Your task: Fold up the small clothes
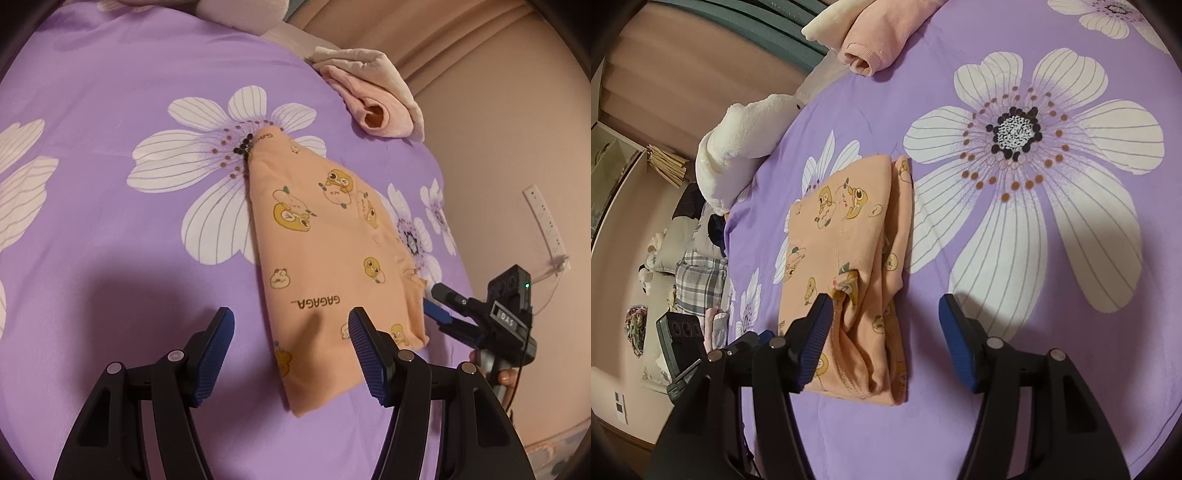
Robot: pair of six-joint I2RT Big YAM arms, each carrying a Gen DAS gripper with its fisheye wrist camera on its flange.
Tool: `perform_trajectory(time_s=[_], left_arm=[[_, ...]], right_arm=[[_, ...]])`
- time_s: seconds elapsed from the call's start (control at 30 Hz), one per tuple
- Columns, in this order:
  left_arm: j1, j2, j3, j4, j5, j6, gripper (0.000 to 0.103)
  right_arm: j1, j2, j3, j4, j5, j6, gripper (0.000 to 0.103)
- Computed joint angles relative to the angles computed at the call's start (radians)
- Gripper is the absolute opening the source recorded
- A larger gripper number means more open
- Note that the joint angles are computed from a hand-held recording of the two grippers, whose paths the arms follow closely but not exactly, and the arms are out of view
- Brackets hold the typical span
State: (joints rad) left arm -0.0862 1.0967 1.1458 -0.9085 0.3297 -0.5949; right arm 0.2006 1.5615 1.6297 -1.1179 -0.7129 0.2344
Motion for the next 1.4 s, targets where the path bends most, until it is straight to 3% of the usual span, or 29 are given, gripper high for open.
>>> perform_trajectory(time_s=[0.83,1.07,1.23,1.4], left_arm=[[-0.008,0.045,0.029,-0.014,-0.017,0.029,0.062],[0.000,0.058,0.040,-0.021,-0.009,0.024,0.062],[-0.002,0.060,0.043,-0.021,-0.011,0.027,0.062],[-0.005,0.064,0.048,-0.014,-0.022,0.027,0.062]], right_arm=[[0.016,0.026,0.030,0.023,0.004,0.007,0.063],[0.015,0.028,0.037,0.031,0.014,0.020,0.072],[0.013,0.030,0.042,0.037,0.016,0.024,0.074],[0.021,0.017,0.033,0.091,0.012,0.051,0.073]])
